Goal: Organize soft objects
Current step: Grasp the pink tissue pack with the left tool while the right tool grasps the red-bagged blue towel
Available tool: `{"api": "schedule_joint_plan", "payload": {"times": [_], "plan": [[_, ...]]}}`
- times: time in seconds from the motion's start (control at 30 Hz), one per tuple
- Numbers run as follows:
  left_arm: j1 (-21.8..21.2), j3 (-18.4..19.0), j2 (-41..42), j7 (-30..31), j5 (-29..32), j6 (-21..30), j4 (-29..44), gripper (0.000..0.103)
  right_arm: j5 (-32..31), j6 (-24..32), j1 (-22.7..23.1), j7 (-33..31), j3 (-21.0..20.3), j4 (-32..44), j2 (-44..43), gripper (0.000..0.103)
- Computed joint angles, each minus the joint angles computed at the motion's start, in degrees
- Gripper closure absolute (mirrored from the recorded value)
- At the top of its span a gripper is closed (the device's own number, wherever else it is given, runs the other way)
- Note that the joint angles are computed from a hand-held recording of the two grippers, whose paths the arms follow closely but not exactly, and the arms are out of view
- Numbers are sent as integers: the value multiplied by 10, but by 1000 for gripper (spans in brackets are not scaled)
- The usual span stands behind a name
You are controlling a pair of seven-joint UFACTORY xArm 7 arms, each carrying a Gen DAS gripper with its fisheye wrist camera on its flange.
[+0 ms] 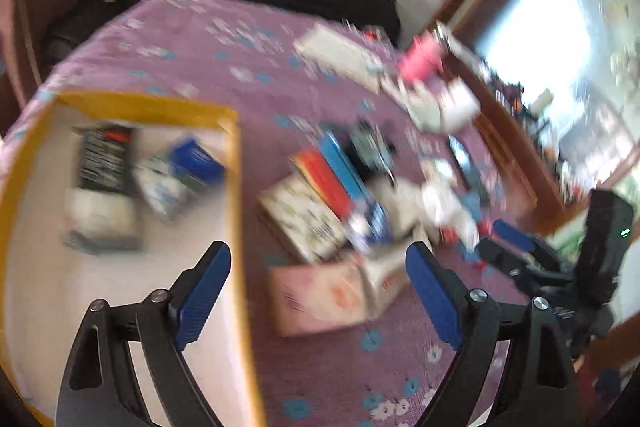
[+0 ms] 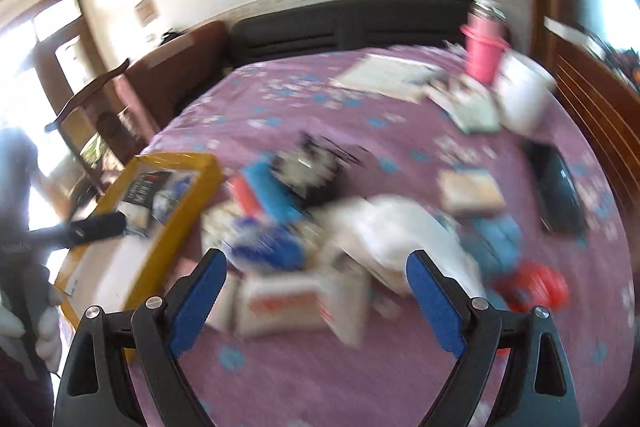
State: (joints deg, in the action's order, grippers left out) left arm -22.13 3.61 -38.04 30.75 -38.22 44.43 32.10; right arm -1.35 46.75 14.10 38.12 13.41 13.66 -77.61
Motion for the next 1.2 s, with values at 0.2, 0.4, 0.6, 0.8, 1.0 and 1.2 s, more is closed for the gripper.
{"api": "schedule_joint_plan", "payload": {"times": [0.2, 0.4, 0.6, 0.8, 1.0, 1.2], "plan": [[-8, -86, 50, -87, 55, -51, -14, 15, 8, 165, 8, 8, -21, -45, -216, 9], [-41, -74, 9, -117, 100, -2, -30, 15, 38, 217, -5, -3, -3, -18, -269, 7], [-50, -64, -52, -126, 97, 10, -63, 15, -5, 274, -52, -9, -1, -28, -181, 1], [-53, -57, 40, -119, 115, -45, -21, 15, 21, 304, -30, -7, -35, -96, -264, 1], [-65, -24, 75, -56, 57, 26, 18, 14, 29, 316, -30, -16, -35, -91, -302, 1], [-56, -6, 44, 17, 13, 179, 22, 11, 46, 291, -25, -22, -27, -87, -284, 1]]}}
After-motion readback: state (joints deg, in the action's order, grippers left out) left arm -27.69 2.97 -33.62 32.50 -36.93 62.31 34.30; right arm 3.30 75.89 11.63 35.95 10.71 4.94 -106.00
